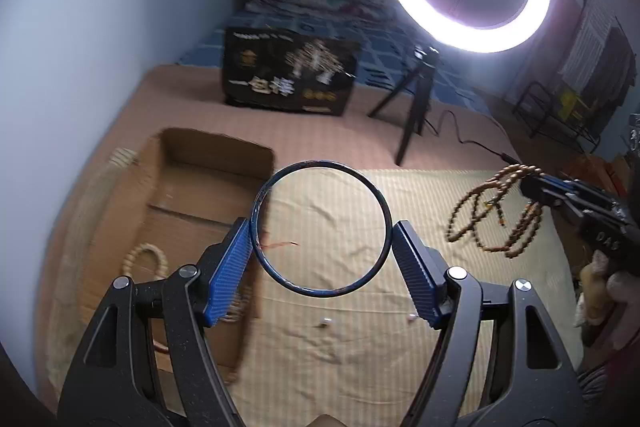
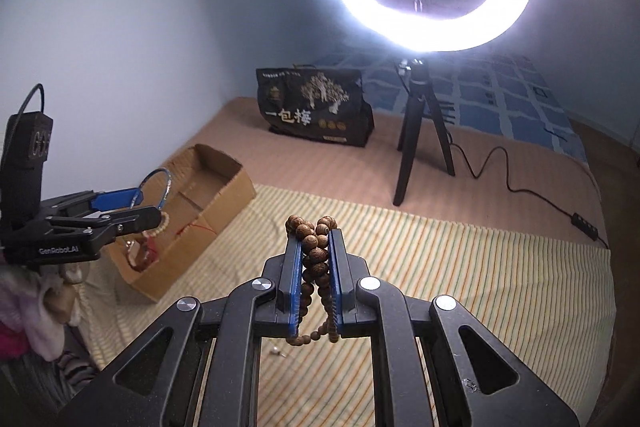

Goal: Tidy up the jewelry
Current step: 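Lift and carry the bangle with the left tool while the right tool carries the bead strand to the box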

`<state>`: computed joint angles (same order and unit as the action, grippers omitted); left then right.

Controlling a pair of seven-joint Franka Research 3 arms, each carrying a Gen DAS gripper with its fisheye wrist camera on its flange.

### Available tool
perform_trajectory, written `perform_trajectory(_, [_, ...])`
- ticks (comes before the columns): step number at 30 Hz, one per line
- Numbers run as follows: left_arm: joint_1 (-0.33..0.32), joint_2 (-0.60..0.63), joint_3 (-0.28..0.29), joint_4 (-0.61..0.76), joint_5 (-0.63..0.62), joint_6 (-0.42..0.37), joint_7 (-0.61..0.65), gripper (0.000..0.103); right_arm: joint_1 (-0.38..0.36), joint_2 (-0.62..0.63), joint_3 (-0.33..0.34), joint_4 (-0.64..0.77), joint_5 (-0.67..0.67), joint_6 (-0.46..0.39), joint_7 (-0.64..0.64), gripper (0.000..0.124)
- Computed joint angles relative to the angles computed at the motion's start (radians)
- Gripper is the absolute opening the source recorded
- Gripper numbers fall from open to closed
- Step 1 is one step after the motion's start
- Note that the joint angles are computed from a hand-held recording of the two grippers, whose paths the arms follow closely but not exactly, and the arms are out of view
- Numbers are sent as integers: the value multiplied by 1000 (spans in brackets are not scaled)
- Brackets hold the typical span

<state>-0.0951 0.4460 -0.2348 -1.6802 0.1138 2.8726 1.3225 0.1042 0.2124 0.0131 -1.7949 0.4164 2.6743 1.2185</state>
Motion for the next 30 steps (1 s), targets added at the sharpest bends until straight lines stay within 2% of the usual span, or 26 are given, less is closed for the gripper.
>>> perform_trajectory(6, [-3,-32,67,-28,62,0,-45,73,9,30,23,70,29,-8,-31,11])
perform_trajectory(10, [11,-44,91,-43,94,0,-73,73,22,73,43,143,48,-21,-57,11])
perform_trajectory(21, [56,-45,105,-61,123,12,-107,73,68,235,74,378,36,-76,-62,11])
perform_trajectory(30, [59,-13,114,-32,143,3,-109,73,108,385,71,574,-32,-139,4,11])
